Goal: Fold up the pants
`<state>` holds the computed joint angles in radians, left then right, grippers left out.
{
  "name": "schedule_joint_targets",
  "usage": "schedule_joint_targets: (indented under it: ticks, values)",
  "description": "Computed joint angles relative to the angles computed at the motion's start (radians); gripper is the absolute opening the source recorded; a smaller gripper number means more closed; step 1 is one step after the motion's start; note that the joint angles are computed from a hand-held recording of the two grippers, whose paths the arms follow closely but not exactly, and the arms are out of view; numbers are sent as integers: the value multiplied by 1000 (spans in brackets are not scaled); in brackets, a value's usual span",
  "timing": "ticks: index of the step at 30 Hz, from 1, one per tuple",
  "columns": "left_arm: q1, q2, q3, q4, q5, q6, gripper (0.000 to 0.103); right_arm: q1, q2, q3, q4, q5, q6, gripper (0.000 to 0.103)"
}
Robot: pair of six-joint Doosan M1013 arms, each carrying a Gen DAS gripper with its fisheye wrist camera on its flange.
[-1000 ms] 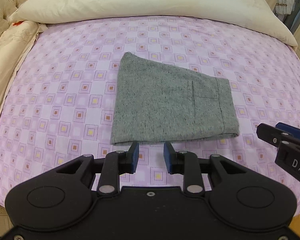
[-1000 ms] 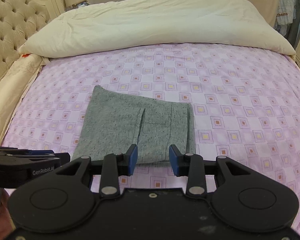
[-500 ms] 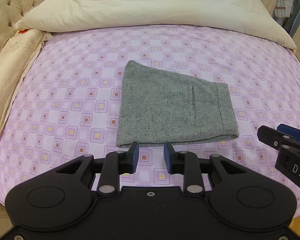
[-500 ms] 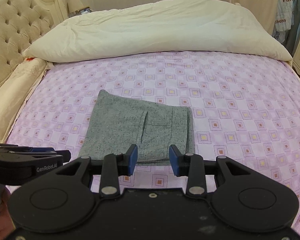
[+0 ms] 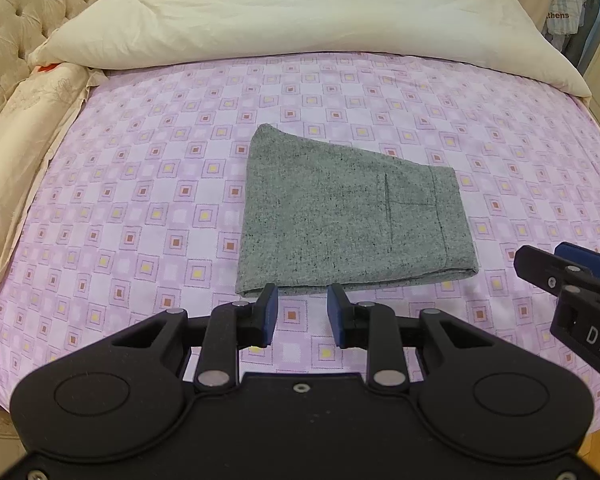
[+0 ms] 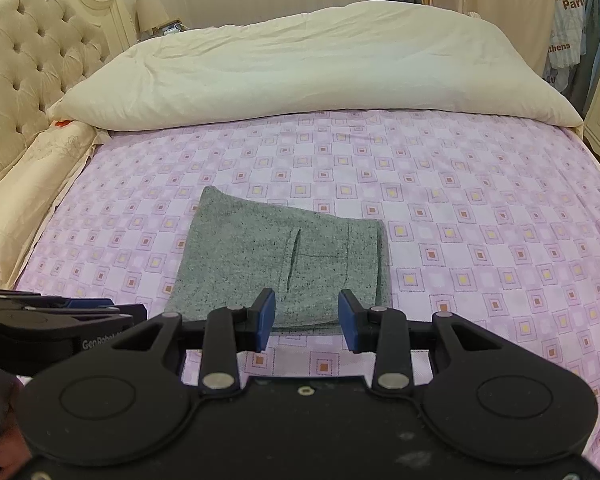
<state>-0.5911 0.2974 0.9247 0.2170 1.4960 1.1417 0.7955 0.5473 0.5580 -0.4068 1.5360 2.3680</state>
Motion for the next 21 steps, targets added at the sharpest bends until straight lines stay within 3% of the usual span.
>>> schedule_joint_targets:
  ticks: [21]
  values:
    - [-5,-3,4,12,-7,-5,38,2,10,-21,-8,2,-9,37]
